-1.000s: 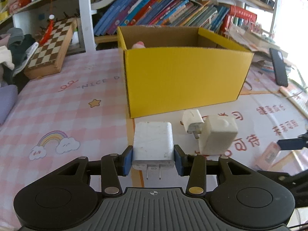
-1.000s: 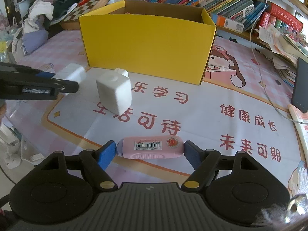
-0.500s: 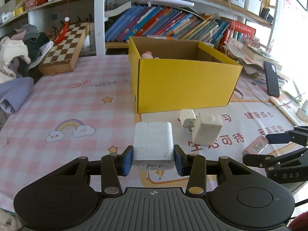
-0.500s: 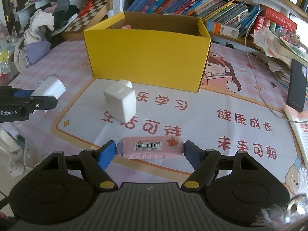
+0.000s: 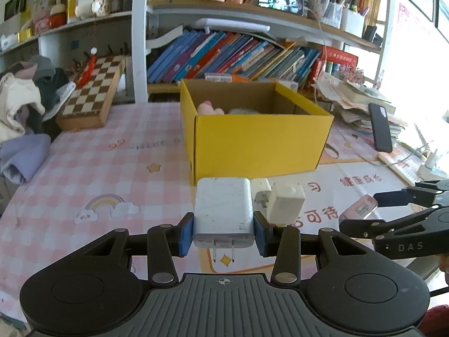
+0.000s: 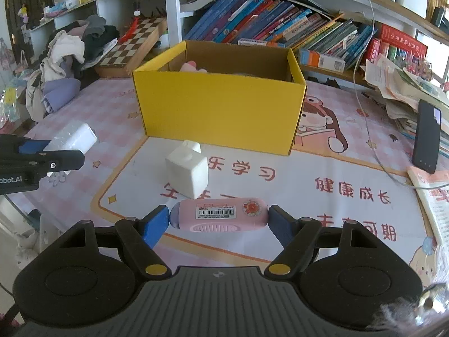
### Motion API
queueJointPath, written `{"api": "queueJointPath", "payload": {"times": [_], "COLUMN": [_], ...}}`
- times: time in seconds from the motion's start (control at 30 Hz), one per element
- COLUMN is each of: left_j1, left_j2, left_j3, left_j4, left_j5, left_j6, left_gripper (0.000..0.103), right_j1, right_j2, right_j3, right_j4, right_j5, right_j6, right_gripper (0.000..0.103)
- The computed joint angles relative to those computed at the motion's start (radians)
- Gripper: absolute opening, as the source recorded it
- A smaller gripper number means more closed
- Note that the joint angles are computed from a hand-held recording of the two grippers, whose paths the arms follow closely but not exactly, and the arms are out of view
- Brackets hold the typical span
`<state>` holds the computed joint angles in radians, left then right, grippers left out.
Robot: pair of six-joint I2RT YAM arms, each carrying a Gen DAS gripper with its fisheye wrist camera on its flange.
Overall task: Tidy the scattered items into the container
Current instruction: 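Lift the USB stick with the right gripper while the left carries the charger over the box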
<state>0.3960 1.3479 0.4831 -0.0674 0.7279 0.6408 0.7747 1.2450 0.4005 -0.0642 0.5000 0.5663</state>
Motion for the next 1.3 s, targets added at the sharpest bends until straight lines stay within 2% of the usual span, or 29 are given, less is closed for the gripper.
{"api": "queueJointPath", "payload": {"times": [0.13,0.3,0.57,0.77,1.0,1.17,1.3], "left_j1": [-0.002,-0.042,-0.155,-0.252,-0.343,-0.420,-0.487], "left_j2": [-0.006,0.000,0.043,0.081,0.125,0.202,0.268], "left_j3": [0.017,0.048,0.118,0.156,0.200,0.300,0.375], "left_j4": [-0.004,0.028,0.122,0.217,0.251,0.201,0.172], "left_j5": [0.027,0.036,0.000,-0.082,-0.190,-0.253,-0.316], "left_j6": [-0.004,-0.063,-0.179,-0.243,-0.277,-0.318,-0.306], "left_gripper": [0.042,0.042,0.042,0.042,0.042,0.042,0.042], "right_j1": [-0.010,-0.075,-0.245,-0.409,-0.578,-0.712,-0.734], "right_j2": [-0.026,-0.074,-0.083,-0.010,0.164,0.342,0.504], "right_j3": [0.018,0.046,0.121,0.201,0.354,0.582,0.773], "right_j4": [-0.020,-0.036,0.017,0.092,0.147,0.073,0.027], "right_j5": [0.017,0.009,-0.091,-0.247,-0.458,-0.758,-0.848], "right_j6": [-0.018,-0.064,-0.223,-0.359,-0.476,-0.326,-0.288], "right_gripper": [0.076,0.076,0.076,0.076,0.076,0.076,0.076]}}
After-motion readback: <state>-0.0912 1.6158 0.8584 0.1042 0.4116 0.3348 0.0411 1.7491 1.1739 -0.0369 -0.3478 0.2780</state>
